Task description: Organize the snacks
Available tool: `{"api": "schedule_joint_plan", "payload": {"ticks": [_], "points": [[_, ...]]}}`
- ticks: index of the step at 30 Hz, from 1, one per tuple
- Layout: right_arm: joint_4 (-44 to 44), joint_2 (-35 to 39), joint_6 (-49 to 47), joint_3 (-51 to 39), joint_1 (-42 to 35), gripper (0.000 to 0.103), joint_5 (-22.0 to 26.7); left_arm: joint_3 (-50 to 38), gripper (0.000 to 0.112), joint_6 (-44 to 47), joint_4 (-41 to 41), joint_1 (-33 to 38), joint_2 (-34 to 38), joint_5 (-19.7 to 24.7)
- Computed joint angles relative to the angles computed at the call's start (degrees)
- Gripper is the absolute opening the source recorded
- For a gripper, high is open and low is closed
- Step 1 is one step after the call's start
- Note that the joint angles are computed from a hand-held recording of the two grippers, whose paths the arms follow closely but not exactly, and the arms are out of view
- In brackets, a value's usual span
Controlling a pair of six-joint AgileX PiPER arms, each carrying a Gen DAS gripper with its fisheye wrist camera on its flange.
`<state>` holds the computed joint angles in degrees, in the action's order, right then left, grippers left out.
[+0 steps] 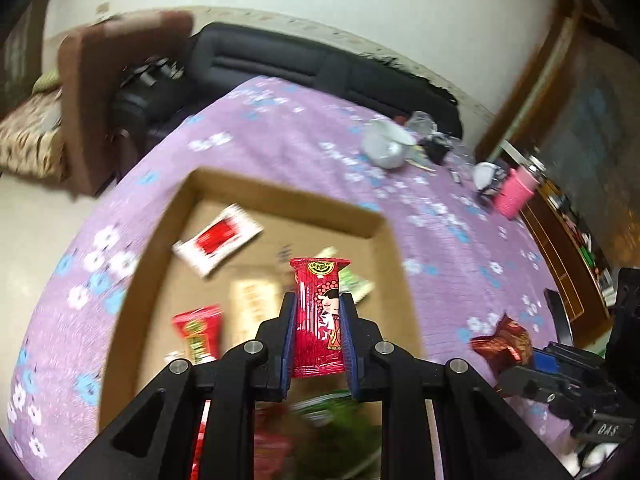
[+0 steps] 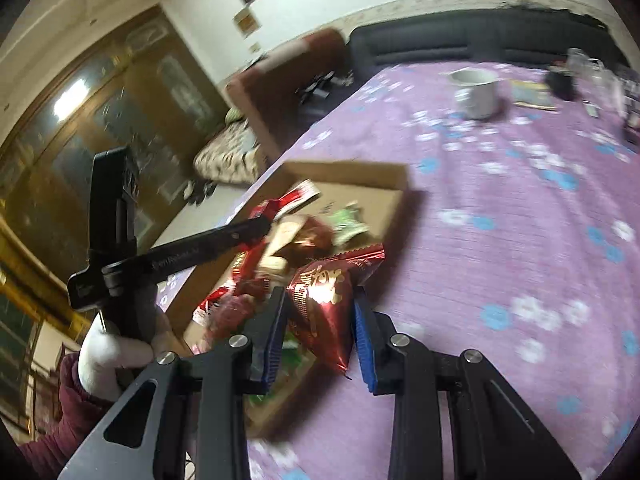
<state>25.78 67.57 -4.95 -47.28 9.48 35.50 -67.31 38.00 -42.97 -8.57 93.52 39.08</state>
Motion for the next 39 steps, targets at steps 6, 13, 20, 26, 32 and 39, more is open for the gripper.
{"api": "schedule_joint_plan", "payload": {"ticks": [6, 13, 20, 26, 32, 39], "points": [[-11.8, 13.5, 12.7, -7.3, 8.3, 0.031, -4.4, -0.7, 0.021, 1.4, -1.8, 3.4, 3.3, 0.9], [-24.6, 19.1, 23.6, -12.2, 10.9, 0.032, -4.9, -0.8, 0.069, 2.0, -4.1, 5.2, 3.2, 0.8], [-33.7, 15.4, 31.5, -10.9, 12.4, 0.049, -5.9, 3.1, 0.084, 4.3, -6.3, 5.8, -0.7, -2.6], [-37.3, 7.4, 36.9, -5.2, 12.6, 0.056, -6.5, 10.2, 0.085, 6.9, -9.4, 4.5, -9.4, -8.8], [-34.4, -0.2, 37.5, 1.1, 11.7, 0.058, -7.4, 18.7, 0.093, -20.7, 18.7, -6.0, -21.9, -25.2], [-43.2, -9.6, 48.0, 6.3, 15.5, 0.062, -4.3, 21.6, 0.101, -57.6, 58.8, -16.2, -30.2, -25.4]]}}
